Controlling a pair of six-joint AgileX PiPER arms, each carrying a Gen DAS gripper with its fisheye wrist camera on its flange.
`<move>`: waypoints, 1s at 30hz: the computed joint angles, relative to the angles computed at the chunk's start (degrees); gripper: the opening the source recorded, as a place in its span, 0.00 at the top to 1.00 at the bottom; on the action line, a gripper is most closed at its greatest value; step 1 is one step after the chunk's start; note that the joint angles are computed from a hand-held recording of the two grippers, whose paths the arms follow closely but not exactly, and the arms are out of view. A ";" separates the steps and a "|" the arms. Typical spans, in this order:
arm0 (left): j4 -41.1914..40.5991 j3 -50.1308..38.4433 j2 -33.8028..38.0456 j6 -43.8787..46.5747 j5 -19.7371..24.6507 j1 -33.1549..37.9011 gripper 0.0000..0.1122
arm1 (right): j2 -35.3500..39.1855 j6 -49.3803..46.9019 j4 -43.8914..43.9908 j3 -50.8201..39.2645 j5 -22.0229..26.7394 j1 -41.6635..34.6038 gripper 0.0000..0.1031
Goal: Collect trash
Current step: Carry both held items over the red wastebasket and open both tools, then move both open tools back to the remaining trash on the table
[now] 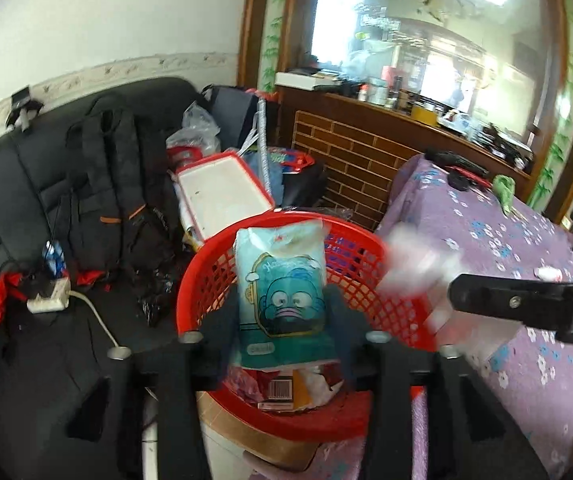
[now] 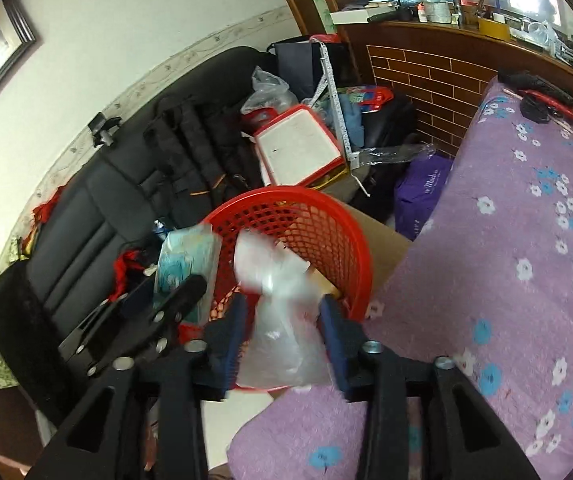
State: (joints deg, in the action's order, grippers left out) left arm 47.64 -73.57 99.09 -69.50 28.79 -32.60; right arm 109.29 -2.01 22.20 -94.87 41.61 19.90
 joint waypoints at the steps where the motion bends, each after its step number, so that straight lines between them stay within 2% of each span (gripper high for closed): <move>1: 0.36 0.33 -0.18 -0.89 -0.37 0.07 0.52 | -0.14 0.25 -0.18 0.47 -0.69 -0.18 0.54; 3: 1.15 1.05 -0.58 -2.19 -0.83 0.01 0.52 | -1.98 -3.79 3.69 3.63 -1.53 -1.95 0.54; 6: 1.65 1.06 -0.56 -3.34 -0.30 -0.82 0.51 | -6.06 -6.03 3.88 9.45 -3.76 -4.53 0.54; 9: 1.11 -0.17 -0.20 -2.45 0.30 -2.79 0.51 | -11.25 -11.46 7.84 16.50 -4.66 -10.30 0.54; 14: -1.79 -6.14 2.20 2.67 2.57 -8.60 0.47 | -17.77 -19.48 10.56 24.24 -4.49 -24.30 0.53; 16: -3.97 -10.05 4.28 6.40 4.05 -10.82 0.46 | -18.10 -23.85 13.10 24.35 -2.24 -32.19 0.48; 17: -5.18 -12.29 5.59 8.39 4.94 -12.05 0.46 | -17.27 -27.15 14.99 23.34 -0.05 -37.45 0.45; 19: -9.49 -17.55 8.59 14.24 6.32 -14.35 0.45 | -16.04 -29.13 15.10 21.81 0.68 -42.69 0.41; 20: -11.40 -19.51 9.71 16.54 6.76 -15.07 0.45 | -14.03 -30.39 14.32 19.61 1.44 -46.26 0.33; 21: -14.06 -22.50 11.45 19.63 7.59 -16.06 0.44 | -12.17 -31.31 14.14 17.44 2.76 -48.35 0.31; 23: -18.32 -27.96 14.56 24.48 9.45 -17.57 0.44 | -7.31 -32.26 14.53 12.39 5.60 -52.37 0.30; 26: -22.13 -36.35 19.32 29.51 13.12 -19.96 0.44 | 3.08 -32.37 17.57 2.19 14.23 -57.07 0.30; 29: -24.68 -43.76 23.45 33.12 16.60 -21.96 0.44 | 10.26 -34.17 22.62 -3.92 21.00 -60.23 0.30; 30: -25.12 -45.09 24.14 33.84 17.32 -22.30 0.44 | 11.66 -34.39 23.32 -5.05 21.72 -60.37 0.30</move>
